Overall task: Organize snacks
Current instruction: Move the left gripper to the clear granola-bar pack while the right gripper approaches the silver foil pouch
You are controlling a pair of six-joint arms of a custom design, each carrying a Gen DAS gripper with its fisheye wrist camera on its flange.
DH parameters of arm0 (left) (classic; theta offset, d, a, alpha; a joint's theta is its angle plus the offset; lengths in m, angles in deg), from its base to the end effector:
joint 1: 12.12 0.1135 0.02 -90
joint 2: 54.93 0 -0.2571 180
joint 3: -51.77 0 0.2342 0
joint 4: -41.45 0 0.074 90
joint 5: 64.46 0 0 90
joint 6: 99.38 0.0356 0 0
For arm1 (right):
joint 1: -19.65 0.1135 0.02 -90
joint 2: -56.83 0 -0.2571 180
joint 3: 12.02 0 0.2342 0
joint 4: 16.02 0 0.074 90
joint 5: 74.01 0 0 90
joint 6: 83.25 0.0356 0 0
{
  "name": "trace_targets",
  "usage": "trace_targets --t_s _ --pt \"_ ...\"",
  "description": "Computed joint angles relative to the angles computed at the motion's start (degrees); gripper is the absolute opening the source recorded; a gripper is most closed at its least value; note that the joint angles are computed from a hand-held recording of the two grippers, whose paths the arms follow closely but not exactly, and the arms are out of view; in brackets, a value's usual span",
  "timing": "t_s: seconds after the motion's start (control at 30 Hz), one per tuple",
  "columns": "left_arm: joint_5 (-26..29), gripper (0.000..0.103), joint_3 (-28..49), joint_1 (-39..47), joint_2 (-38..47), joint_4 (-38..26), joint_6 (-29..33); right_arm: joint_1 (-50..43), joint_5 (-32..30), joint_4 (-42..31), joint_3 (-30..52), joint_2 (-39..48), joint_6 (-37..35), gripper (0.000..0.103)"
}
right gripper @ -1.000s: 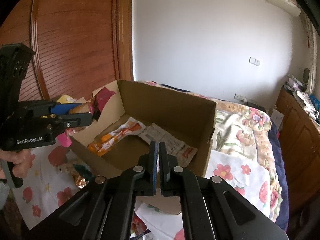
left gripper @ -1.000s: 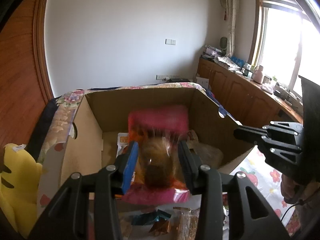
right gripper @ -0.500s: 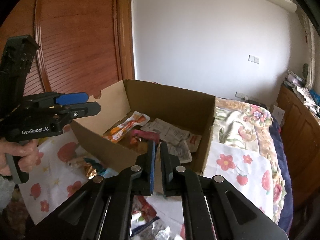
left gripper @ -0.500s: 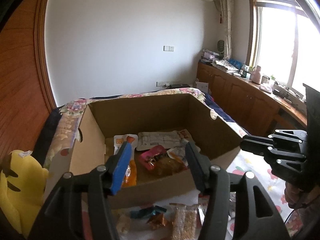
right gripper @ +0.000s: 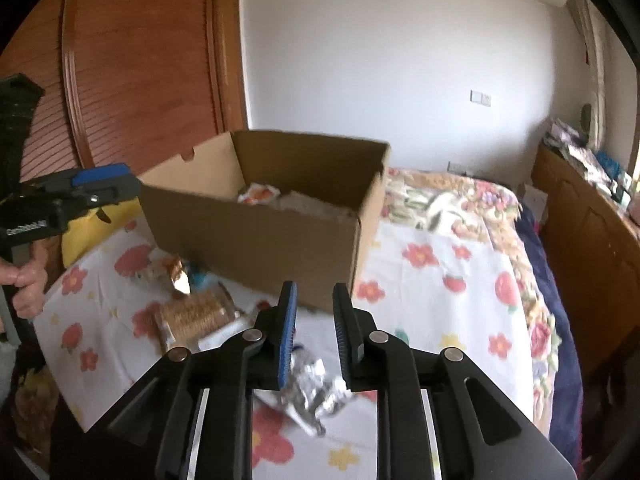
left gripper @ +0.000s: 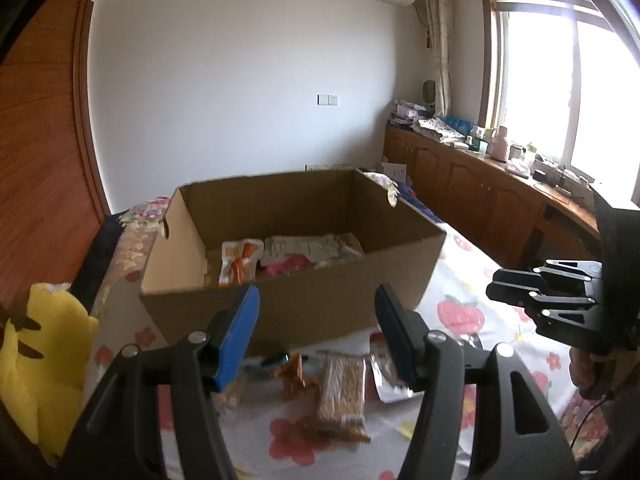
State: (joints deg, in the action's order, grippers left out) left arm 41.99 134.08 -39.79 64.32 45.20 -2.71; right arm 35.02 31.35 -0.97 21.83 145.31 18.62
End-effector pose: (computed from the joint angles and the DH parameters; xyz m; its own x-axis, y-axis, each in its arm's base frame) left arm 0.3702 -0.2055 0.1379 -0.4054 0.3384 -0.8492 0.7071 0.7048 -0.0568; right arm 0.2264 0.0525 0.1105 -0.6133 0.0371 -0.7890 0.0689 0.9976 -0.0066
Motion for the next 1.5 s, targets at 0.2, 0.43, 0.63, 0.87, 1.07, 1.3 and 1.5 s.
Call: trace_targets --t_s 0.2,0.43,0.63,0.87,1.07,1.3,1.5 --pt "-1.4 0.061 -4.7 -1.1 1.7 3.2 0.6 -0.5 -1.5 6.4 -2.9 6.1 1.1 0.026" --pt "-2.4 0.061 -5.4 -2.8 5.9 3.6 0.4 -0.5 -4.2 11.7 -2.9 13.5 0.4 0.047" --pt "-3.2 0.061 -2.5 -4.3 8.9 0.4 0.3 -4.2 -10.4 11.7 -0.9 17.7 -0.4 0.061" --pt "-3.2 0.061 0.1 -4.8 11.8 -1.7 -0.3 -4.6 -11.8 10.0 2.4 22.7 -3.1 0.063" --pt "-4.3 0.061 2.9 -5.2 13.8 -3.6 0.0 -5.5 -13.3 10.1 3.3 24.8 -3.3 0.065" --pt "-6.8 0.061 6.8 -6.6 16.3 -6.7 0.7 -5.6 -13.0 9.8 3.8 25.3 -3.4 0.067" --pt "-8.3 0.062 10.0 -7.3 18.2 -9.8 0.4 -5.7 -12.2 8.1 5.0 26.2 -3.0 0.066"
